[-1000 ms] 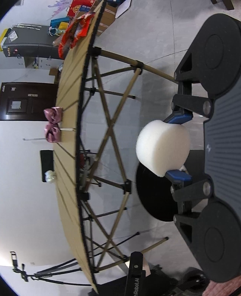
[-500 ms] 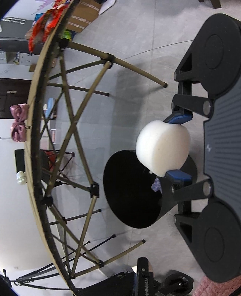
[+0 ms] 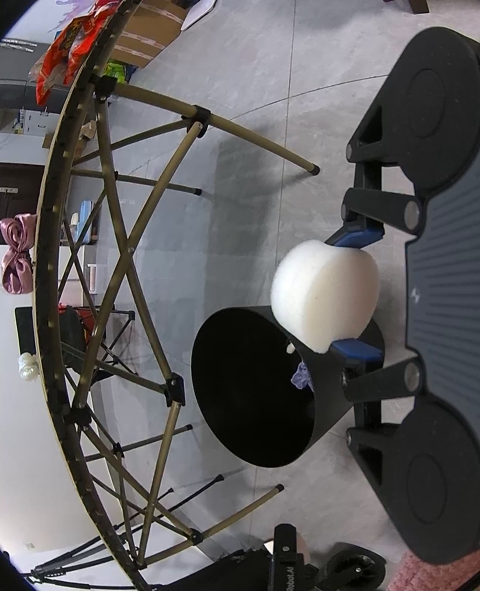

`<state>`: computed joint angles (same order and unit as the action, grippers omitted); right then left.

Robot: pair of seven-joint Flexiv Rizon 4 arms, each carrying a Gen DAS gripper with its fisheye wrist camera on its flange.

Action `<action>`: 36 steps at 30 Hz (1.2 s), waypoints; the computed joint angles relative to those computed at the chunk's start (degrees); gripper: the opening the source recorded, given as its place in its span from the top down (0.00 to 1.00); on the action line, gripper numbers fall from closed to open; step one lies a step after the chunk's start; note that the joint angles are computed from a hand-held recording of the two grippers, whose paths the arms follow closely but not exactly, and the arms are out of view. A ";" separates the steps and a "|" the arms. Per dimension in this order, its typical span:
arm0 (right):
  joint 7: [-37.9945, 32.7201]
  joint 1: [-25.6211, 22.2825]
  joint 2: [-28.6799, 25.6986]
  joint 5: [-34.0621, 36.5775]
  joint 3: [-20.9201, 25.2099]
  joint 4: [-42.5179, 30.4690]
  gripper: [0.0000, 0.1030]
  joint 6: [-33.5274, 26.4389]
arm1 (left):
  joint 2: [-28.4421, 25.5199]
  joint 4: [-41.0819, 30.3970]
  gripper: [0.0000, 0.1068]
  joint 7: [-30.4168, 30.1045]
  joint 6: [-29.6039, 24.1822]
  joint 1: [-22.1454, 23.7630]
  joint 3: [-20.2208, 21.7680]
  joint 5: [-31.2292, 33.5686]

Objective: Organize soft objects
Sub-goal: 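Lower the left gripper into the bin and release the foam wedge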

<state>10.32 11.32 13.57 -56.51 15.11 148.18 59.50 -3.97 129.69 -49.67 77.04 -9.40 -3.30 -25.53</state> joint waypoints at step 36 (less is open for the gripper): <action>3.16 -6.82 4.87 -4.33 -1.90 3.83 0.52 -0.26 | -8.82 -17.15 0.70 -24.17 -12.22 -4.51 -0.92 17.58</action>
<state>13.48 4.50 18.43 -60.84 13.20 152.01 59.24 -12.80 112.53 -73.84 64.81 -13.91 -4.21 -7.95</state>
